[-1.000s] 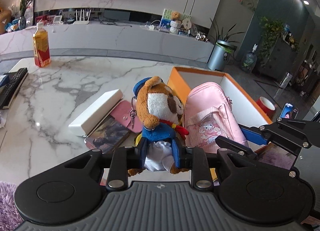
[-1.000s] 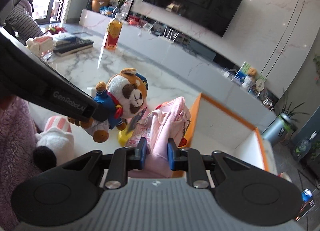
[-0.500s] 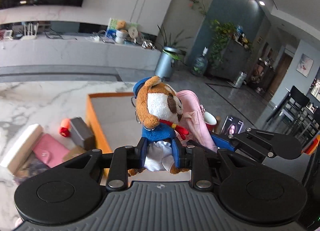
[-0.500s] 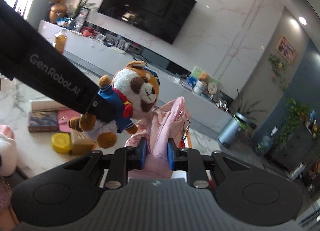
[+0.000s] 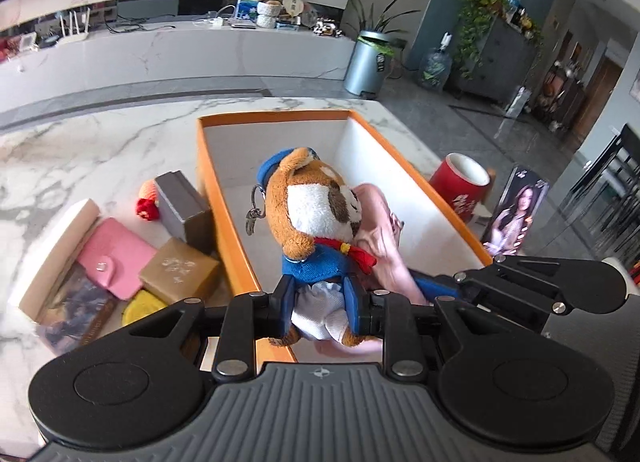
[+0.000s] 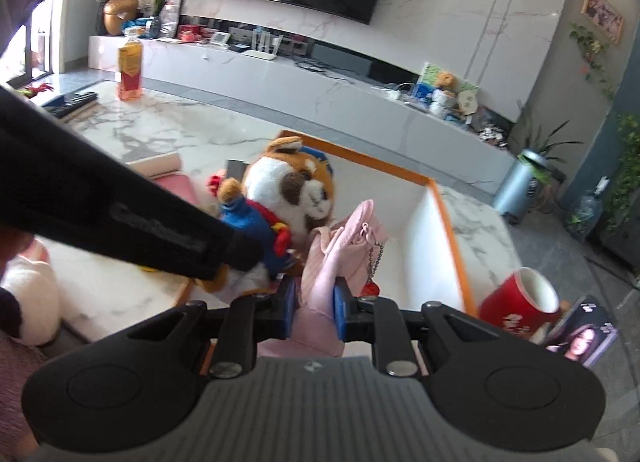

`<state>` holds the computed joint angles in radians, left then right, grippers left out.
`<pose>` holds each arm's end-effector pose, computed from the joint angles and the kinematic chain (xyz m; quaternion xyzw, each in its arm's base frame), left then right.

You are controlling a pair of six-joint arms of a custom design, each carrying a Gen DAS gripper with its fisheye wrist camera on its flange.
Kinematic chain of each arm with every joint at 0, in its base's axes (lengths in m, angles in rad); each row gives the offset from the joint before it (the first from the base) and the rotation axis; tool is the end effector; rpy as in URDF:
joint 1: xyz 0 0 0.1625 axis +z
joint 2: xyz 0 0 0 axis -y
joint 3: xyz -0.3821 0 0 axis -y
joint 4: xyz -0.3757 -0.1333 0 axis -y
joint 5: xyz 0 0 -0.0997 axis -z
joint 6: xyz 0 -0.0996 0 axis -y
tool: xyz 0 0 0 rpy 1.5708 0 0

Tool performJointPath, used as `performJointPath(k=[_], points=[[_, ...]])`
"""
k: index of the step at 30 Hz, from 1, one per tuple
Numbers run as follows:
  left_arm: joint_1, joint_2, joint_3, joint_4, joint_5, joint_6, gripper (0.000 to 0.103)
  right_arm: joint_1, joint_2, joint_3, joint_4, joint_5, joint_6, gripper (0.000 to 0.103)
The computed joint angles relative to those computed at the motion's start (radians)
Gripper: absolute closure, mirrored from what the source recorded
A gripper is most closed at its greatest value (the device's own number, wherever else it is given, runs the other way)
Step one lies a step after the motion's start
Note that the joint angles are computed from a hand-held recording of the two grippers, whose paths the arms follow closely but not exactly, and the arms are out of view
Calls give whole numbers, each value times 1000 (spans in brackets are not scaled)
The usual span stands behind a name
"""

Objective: Organize objects
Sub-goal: 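Lift teddy bear and pink backpack with both grippers and carry over orange box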

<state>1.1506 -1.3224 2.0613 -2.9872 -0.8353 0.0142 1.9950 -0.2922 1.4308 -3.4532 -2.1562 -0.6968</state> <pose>-0.0195 -0.5342 0.2848 0.0730 0.8852 -0.3721 0.2696 0.3400 -0.5628 -0.0622 0.3854 -0.8113 0.3082 0.3136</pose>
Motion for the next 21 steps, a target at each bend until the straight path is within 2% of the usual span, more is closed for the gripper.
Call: performJointPath(k=[6,11,13,16,21], points=[[-1,10,-26,51,14,-14,73,4,35,-24,-1,-5,-33,84],[0,90,-104,110,-1,7,73,-14,34,-45,-60,-92,-161,84],[12,131,-142,129,-29,2,73,-27,16,-46,-34,-117,-199,84],[38,187,-195,155,-73,-28,73,-44,-8,-58,51,-152,-201,84],[70,228,-252,218,-129,-97,73,-55,-8,-80,123,-203,-241,84]])
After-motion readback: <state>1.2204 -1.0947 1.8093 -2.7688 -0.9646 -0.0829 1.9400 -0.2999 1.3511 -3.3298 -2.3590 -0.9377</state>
